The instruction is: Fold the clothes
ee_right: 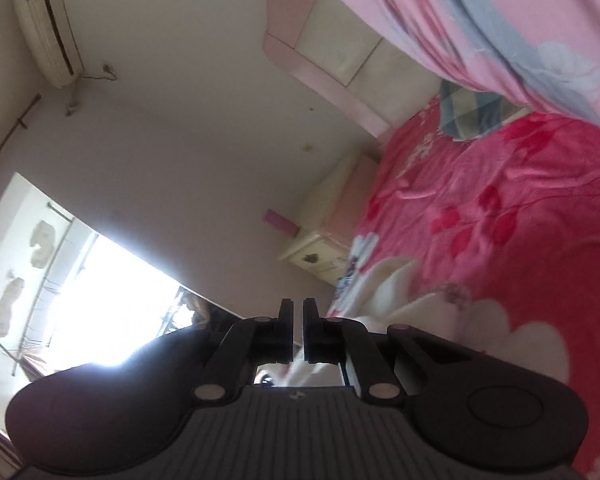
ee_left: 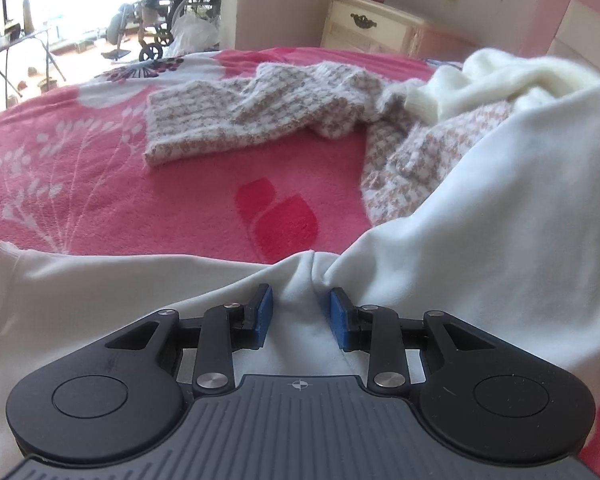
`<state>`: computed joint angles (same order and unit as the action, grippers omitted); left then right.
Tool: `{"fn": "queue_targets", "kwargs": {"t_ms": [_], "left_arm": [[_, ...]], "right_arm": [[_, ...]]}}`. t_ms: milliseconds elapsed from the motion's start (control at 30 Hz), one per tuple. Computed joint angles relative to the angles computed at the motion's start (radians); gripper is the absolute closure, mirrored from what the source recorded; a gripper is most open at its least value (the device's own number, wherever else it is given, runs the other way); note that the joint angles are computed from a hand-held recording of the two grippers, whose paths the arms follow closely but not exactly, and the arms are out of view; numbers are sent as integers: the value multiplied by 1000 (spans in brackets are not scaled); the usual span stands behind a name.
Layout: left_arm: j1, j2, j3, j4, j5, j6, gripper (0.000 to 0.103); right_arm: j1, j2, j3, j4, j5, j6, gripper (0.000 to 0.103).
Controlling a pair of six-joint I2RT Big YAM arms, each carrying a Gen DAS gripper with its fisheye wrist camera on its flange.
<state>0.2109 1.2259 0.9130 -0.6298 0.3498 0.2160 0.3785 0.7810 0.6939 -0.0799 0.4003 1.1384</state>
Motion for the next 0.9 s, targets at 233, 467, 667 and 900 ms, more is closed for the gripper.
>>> {"fn": "queue_targets", "kwargs": {"t_ms": [233,467,667,900], "left_arm": [[276,-37,196,-288,173,235,71],[603,-14,377,-483,240,493,65],[687,-32,295,-572,271,535,65],[619,-88,151,-627,250,644,65]], "right_arm": [[47,27,37,-71,10,3,74],[13,77,36,-155,-89,232,52],[-14,145,51,-167,-167,297,45],[-20,135,52,-244,-137,357,43]]}}
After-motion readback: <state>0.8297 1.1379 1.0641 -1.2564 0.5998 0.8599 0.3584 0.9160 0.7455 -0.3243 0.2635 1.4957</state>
